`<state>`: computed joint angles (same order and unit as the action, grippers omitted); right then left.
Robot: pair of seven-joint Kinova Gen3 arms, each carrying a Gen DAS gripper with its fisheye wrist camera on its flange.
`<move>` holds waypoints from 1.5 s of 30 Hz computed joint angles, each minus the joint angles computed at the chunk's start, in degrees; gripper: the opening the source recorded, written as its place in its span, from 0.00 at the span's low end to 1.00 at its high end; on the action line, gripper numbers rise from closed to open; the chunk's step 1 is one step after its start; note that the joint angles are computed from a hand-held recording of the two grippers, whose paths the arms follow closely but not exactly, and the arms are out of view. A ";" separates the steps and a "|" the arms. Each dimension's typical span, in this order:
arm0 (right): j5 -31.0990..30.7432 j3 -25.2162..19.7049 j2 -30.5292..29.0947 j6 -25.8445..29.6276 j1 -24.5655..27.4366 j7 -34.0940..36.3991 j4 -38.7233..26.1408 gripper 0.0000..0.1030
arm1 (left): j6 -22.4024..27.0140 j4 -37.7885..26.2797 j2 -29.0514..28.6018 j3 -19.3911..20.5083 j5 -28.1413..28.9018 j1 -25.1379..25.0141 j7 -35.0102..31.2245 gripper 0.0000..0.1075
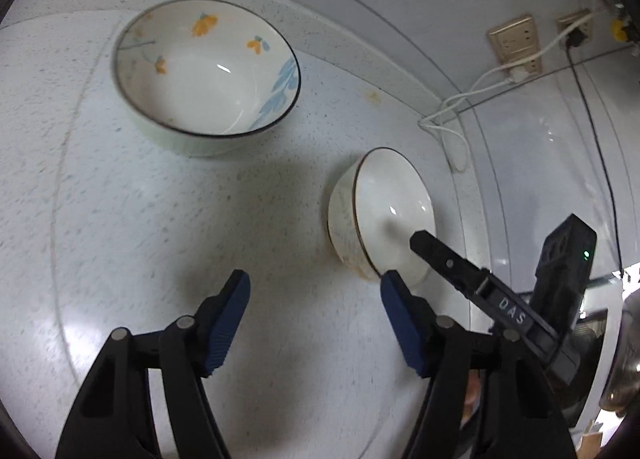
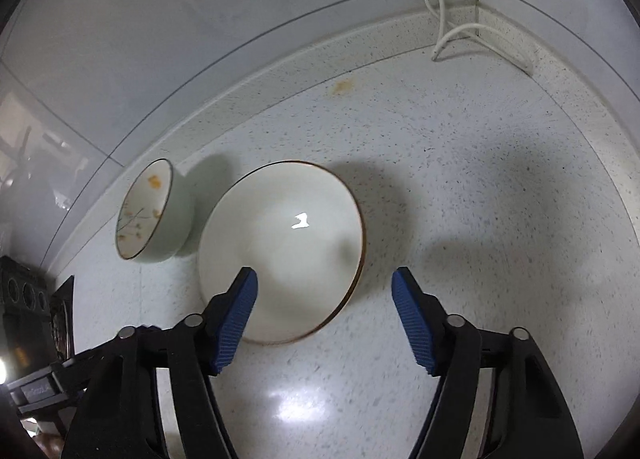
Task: Organize plates and bowls
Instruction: 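Move the right gripper to the large white bowl and grasp its rim, then lower the white bowl into the blue-and-white bowl and open the right gripper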
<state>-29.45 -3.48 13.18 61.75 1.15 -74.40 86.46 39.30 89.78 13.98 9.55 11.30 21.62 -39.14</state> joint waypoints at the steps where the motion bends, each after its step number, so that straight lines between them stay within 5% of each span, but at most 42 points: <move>1: 0.11 0.00 0.80 0.26 -0.09 -0.06 -0.59 0.51 | 0.16 -0.95 1.19 0.09 0.33 -0.26 -0.28 0.55; 5: -0.21 -0.56 3.87 1.03 0.27 0.57 -2.77 0.40 | 1.22 -5.21 5.31 -0.52 -1.37 0.50 -1.18 0.50; 12: -1.59 -1.48 7.52 1.69 1.76 1.55 -3.71 0.18 | -4.25 -5.09 8.94 2.64 5.41 -4.05 -9.36 0.18; 20: -4.23 -2.15 5.93 1.57 3.02 3.80 -0.32 0.14 | -2.99 -2.82 6.22 1.89 8.06 -3.86 -9.56 0.17; 31: -5.65 0.36 -8.01 6.60 1.11 5.09 6.77 0.15 | -3.25 11.03 -12.36 1.80 11.49 -2.14 -5.15 0.15; 38: -1.49 0.70 -23.12 11.03 -5.39 -0.63 11.19 0.15 | 6.05 16.85 -28.69 1.64 10.18 -1.35 -2.89 0.15; 45: 3.10 -2.54 -34.44 13.54 -11.73 -7.94 16.82 0.15 | 13.79 21.35 -39.43 7.00 8.86 -1.14 3.55 0.15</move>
<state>-26.35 -6.02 -21.27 75.29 -10.58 -82.34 103.28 53.09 111.13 -25.45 16.55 20.16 20.48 -35.60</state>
